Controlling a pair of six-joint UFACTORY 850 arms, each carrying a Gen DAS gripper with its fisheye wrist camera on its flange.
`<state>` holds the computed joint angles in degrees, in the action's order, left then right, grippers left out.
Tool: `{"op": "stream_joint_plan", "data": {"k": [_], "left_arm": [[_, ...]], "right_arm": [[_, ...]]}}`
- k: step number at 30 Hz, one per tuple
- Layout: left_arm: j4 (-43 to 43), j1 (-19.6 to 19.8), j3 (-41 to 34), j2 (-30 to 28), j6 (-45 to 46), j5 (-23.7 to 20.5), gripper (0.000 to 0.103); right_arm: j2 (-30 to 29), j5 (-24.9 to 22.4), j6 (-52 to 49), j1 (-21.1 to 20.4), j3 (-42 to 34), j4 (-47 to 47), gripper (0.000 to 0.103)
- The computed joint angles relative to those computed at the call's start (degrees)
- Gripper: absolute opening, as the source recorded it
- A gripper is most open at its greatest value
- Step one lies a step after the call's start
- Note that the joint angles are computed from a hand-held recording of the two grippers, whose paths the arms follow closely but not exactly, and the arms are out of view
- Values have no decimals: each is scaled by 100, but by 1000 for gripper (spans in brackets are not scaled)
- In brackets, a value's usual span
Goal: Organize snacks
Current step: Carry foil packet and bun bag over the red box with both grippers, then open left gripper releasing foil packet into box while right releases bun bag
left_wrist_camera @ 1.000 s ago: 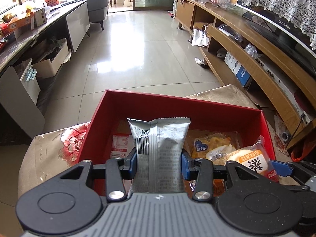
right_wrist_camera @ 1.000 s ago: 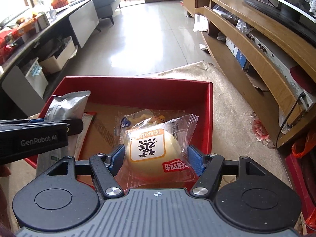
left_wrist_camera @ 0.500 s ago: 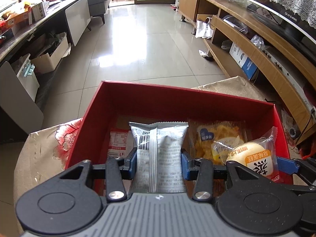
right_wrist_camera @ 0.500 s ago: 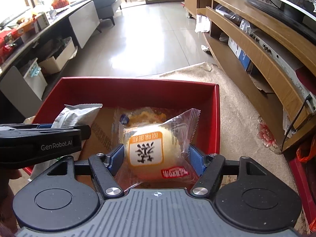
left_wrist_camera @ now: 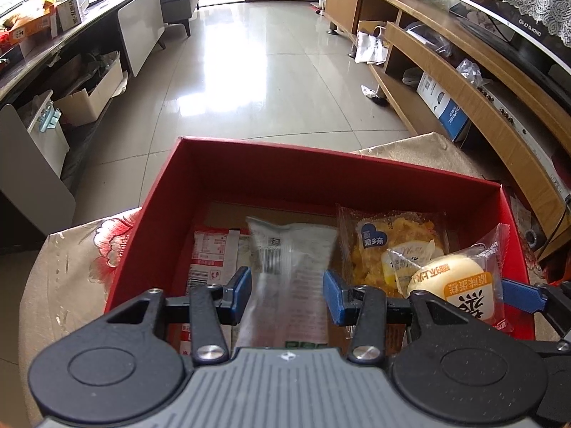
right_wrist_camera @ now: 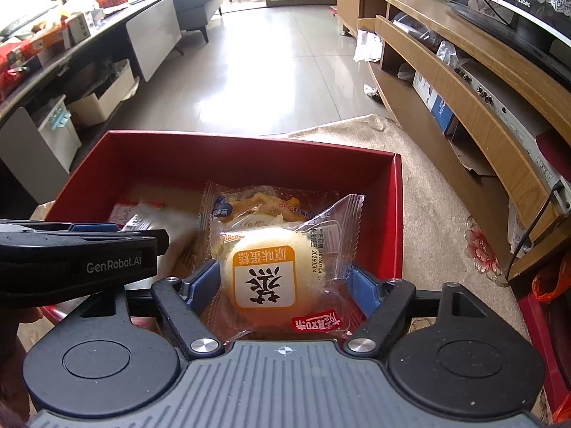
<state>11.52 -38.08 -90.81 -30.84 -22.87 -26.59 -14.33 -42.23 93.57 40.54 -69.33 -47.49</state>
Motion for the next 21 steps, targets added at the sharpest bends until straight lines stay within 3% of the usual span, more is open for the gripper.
{"op": "stream_joint_plan", "data": {"k": [21], "left_arm": [[20, 15, 398, 457, -97, 138, 48]], "right_arm": [[95, -443, -62, 195, -120, -137, 87]]}}
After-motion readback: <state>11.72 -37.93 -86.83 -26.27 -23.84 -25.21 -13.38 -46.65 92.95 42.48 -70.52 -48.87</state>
